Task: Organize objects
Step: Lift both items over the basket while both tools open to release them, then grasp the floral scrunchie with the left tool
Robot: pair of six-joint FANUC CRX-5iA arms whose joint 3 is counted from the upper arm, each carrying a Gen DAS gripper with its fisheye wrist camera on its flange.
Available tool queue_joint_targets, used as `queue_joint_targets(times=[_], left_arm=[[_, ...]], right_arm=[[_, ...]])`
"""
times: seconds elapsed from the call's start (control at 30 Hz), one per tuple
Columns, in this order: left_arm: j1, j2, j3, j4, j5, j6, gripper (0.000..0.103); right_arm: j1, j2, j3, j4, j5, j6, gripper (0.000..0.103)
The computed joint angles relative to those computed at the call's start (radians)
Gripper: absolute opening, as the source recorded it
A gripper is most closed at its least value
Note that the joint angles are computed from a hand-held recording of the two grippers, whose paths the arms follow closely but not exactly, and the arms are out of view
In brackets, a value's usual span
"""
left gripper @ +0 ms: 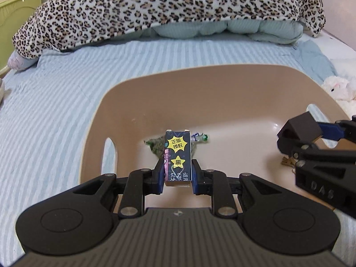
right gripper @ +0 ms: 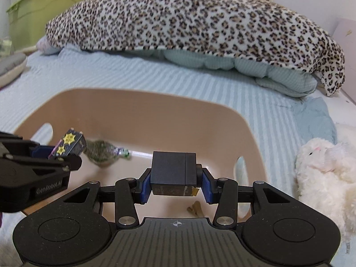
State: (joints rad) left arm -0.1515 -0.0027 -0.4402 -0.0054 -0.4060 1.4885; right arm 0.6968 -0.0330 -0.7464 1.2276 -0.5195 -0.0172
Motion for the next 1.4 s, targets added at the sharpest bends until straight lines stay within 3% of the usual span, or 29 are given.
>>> queue_joint_targets(times=[0.1,0.23,0.3,0.37,0.5,0.63,0.83,1.13,1.4], left_arm=[[-0.002,0.004,0.01,-0.006,-0.016,0.003,0.025],[0.012,-0.026,-0.029,0.062,0.018,-0.041,0.03],[0.017,-0.044,-0.04,0.081,0.017,-0.045,0.051],[0.018,-0.074,-0.055,0.084,0.028,-0.04,0.064],[0.018,-0.135,-0.081,0.078,0.028,-0.038,0.074],[0.02,-0.201,-0.115,0.067,0.016,-0.019,0.077],[0.016,-0.292,-0.153,0.034,-0.033,-0.001,0.078],[0.017,-0.391,-0.234,0.031,-0.11,-0.009,0.082],[0.02,-0.424,-0.31,0.043,-0.16,-0.035,0.082]], right_arm=[[0.017,0.01,0.01,-0.052,-0.01,0.041,0.041],[0.029,-0.004,0.004,-0.057,-0.03,0.04,0.053],[0.036,-0.025,-0.003,-0.044,-0.05,0.025,0.061],[0.043,-0.055,-0.016,-0.027,-0.068,0.002,0.065],[0.067,-0.126,-0.041,-0.039,-0.103,-0.006,0.075],[0.117,-0.213,-0.08,-0.075,-0.154,-0.023,0.087],[0.231,-0.307,-0.122,-0.158,-0.272,-0.01,0.094],[0.399,-0.383,-0.168,-0.265,-0.425,-0.031,0.095],[0.488,-0.406,-0.199,-0.353,-0.476,-0.059,0.096]])
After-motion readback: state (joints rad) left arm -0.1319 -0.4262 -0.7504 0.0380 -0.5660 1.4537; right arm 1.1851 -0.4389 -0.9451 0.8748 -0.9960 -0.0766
